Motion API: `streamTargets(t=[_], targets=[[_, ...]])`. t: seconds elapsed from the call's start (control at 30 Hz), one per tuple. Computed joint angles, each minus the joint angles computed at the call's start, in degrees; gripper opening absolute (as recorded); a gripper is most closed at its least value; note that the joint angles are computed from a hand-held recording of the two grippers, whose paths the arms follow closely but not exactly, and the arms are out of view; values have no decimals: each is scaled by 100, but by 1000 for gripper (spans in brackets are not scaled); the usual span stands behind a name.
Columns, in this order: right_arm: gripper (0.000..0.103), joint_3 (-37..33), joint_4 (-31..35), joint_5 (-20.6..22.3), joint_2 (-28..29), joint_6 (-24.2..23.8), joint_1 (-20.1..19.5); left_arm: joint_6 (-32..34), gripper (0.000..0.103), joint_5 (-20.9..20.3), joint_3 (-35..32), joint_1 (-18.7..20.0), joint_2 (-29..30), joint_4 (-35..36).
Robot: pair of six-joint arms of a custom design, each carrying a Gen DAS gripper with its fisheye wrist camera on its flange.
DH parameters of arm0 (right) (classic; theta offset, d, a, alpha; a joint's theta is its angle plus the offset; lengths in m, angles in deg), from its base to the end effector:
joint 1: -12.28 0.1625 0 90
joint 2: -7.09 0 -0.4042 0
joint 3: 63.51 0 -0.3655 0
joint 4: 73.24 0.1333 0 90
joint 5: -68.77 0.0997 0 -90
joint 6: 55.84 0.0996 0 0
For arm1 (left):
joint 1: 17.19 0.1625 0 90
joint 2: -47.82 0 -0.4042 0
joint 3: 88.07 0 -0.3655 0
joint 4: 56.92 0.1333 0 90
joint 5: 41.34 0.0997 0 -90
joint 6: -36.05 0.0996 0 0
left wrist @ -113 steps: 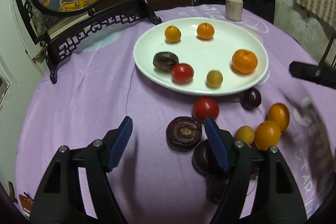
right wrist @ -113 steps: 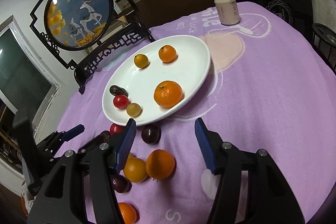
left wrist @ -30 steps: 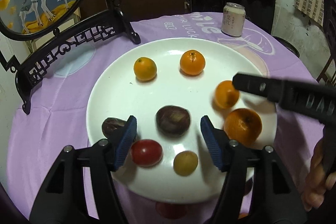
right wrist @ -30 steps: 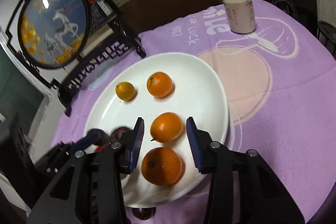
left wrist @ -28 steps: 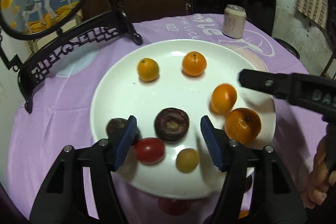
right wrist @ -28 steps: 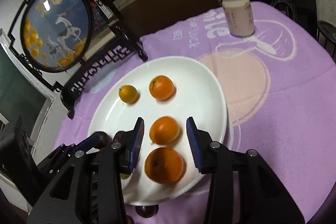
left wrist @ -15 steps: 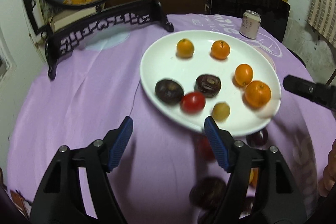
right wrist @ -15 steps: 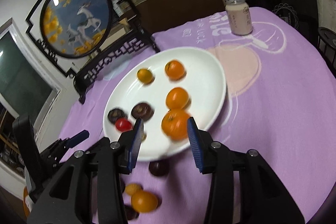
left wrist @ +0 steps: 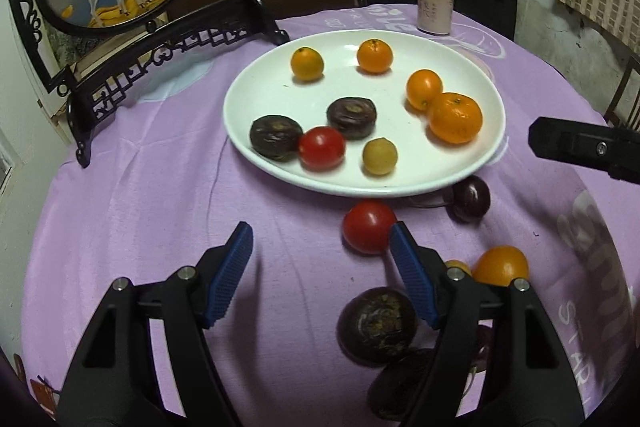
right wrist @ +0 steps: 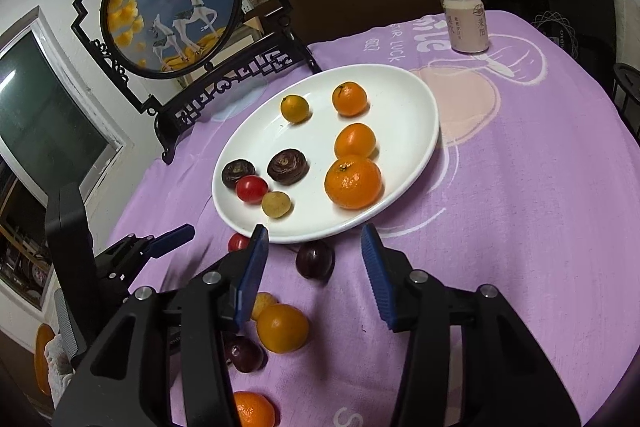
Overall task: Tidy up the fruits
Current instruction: 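Withdraw both open tools from the plate toward the remaining fruit, then grasp a red tomato with the left tool while the right tool grasps a dark cherry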
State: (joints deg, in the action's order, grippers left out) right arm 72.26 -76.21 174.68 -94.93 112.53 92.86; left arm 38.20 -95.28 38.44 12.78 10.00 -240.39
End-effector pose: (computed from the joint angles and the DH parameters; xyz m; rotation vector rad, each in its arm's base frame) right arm 0.0635 -0.2650 0.2201 -0.1441 -2.4003 1.2782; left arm -0.2798 -0.3829 -0.0270 1.3047 2.2317 -0.5015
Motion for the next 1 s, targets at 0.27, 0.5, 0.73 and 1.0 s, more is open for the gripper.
streamTargets(t=[0.27,0.5,0.73,1.0], targets=[[49,-7,52,-48,-32,19,-65,131,73,-145,-47,-44,151,-76],[49,-33,79,-12,53,11,-61,191,52,-403,-208,48,241,129],[49,-89,144,-33,228,-20,-37,38,32,-718,-316,251,152,376],[49,-259,195,13,820,-38,-54,-304,32,-259,-145,319,-232,338]])
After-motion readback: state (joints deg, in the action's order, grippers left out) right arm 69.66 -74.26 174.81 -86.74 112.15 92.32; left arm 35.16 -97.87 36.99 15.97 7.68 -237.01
